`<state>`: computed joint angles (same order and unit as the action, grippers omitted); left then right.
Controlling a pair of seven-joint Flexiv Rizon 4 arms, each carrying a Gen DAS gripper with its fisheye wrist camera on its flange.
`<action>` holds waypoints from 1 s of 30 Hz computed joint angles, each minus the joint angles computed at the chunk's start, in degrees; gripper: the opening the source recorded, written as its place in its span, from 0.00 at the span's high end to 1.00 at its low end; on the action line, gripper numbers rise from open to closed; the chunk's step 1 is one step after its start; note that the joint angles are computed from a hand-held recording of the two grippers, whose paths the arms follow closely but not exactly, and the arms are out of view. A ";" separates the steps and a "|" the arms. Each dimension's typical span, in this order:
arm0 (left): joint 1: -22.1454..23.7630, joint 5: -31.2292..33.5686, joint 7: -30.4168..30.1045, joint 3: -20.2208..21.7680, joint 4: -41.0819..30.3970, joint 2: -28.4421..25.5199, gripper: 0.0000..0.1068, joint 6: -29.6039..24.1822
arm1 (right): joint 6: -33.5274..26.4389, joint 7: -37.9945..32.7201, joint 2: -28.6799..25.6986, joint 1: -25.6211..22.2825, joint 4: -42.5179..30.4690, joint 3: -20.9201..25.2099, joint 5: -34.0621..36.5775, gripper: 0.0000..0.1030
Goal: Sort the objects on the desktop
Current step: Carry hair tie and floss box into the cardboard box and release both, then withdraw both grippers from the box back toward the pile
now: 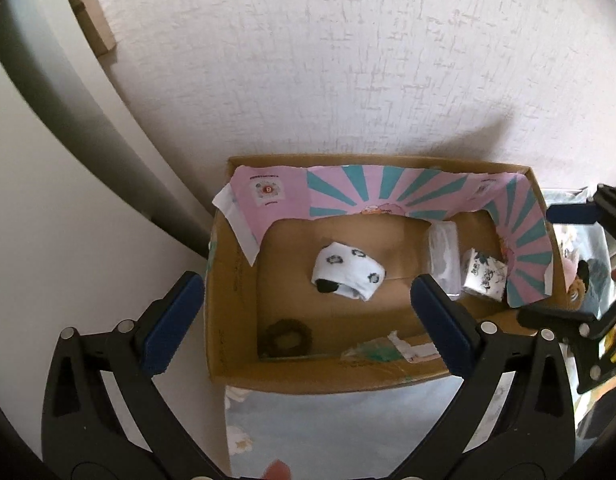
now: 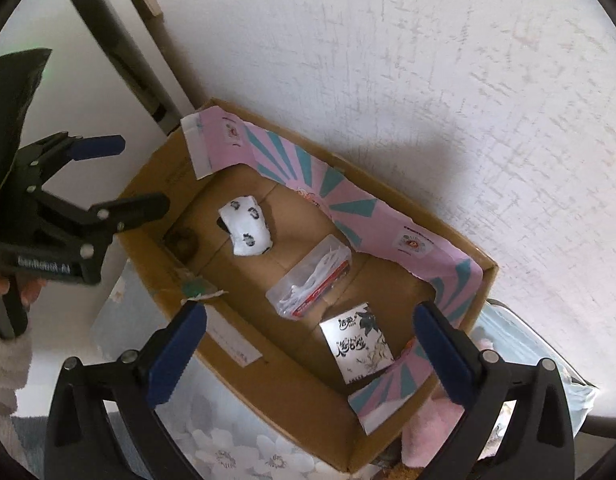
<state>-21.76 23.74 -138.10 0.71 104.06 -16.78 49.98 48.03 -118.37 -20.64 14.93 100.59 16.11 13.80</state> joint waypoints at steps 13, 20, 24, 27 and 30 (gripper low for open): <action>-5.43 11.05 -8.61 -1.78 -8.04 3.17 0.04 -10.28 | 2.12 -11.76 11.15 -3.60 3.00 -1.86 7.01 0.00; -7.38 13.32 -7.07 -4.22 -12.72 2.25 0.04 -11.54 | 0.14 -12.51 13.73 -5.12 2.82 -4.95 8.03 0.00; -8.34 11.95 -5.00 -5.03 -13.77 1.06 0.04 -8.62 | 0.78 -15.14 15.70 -6.92 4.16 -6.24 10.24 0.00; -8.52 9.18 -4.25 -5.23 -13.01 0.28 0.04 -2.42 | 0.51 -16.78 16.87 -7.74 5.10 -7.17 11.06 0.00; -11.54 10.95 -4.96 -4.57 -16.75 -1.89 0.04 -5.04 | 1.62 -18.13 18.00 -8.55 6.89 -8.13 11.10 0.00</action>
